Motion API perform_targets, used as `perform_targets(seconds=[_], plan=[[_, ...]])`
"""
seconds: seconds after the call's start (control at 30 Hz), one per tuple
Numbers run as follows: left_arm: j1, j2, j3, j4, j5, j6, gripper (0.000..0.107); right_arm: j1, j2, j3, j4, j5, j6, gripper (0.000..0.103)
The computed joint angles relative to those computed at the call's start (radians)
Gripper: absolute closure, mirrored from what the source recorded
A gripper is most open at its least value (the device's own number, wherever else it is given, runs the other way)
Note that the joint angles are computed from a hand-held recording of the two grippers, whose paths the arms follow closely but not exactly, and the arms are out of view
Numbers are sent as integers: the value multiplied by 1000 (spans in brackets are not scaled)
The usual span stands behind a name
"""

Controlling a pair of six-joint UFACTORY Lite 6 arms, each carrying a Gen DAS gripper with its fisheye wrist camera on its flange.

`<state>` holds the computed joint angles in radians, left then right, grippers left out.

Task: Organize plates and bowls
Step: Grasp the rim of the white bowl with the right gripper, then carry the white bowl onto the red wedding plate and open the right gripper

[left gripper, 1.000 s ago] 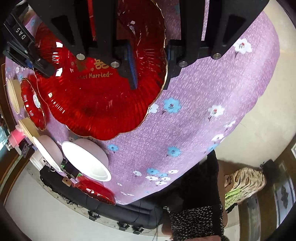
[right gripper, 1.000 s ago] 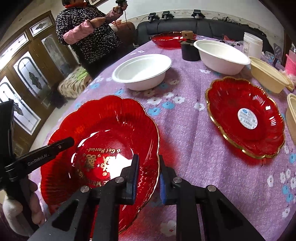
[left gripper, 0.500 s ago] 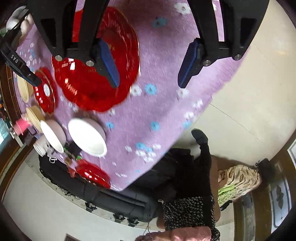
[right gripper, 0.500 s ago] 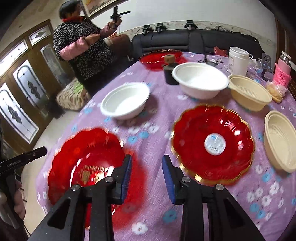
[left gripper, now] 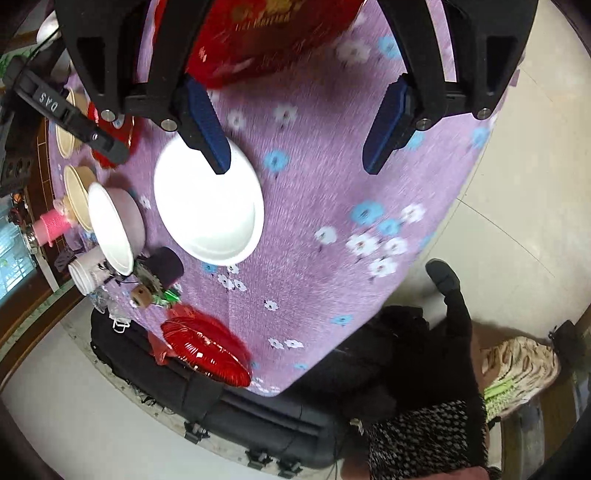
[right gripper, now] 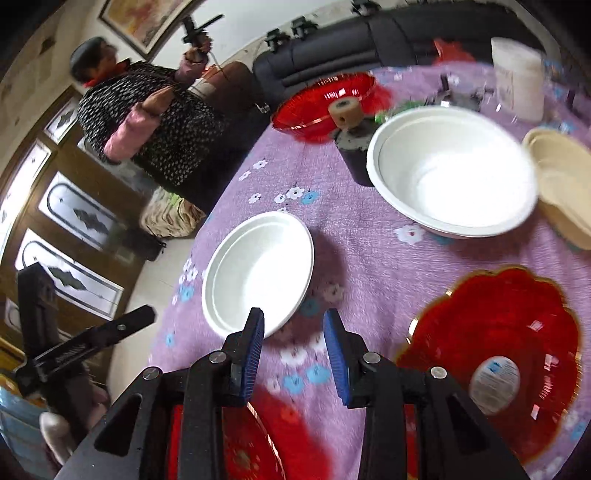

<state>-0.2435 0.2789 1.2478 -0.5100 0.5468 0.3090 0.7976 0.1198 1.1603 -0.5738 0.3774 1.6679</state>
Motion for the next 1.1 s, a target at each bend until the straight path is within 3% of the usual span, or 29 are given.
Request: perform_targets(seconds=[0.2, 0.37, 0.53, 0.67, 0.73, 0.83, 0.9, 1.0, 1.1], plan=[[-37, 225, 220, 67, 33, -104, 34, -92, 118, 89, 193, -38, -250, 66], [-40, 419, 439, 90, 133, -164, 33, -134, 192, 140, 293, -54, -376, 66], [-69, 514, 547, 130, 164, -207, 33, -149, 232, 169, 322, -50, -434, 66], [-98, 533, 569, 173, 167, -229, 36, -157, 252, 176, 356, -46, -481, 66], [-111, 530, 571, 172, 176, -211, 56, -159, 254, 183, 358, -39, -490, 70], [-131, 522, 572, 166, 199, -191, 74, -151, 248, 205, 330, -12, -494, 83], [-151, 476, 521, 201, 171, -213, 75, -134, 231, 214, 280, 11, -466, 85], [-165, 377, 420, 221, 126, -225, 75, -71, 210, 281, 91, 149, -351, 85], [-159, 259, 306, 205, 91, -213, 77, -33, 178, 310, 25, 227, -333, 85]])
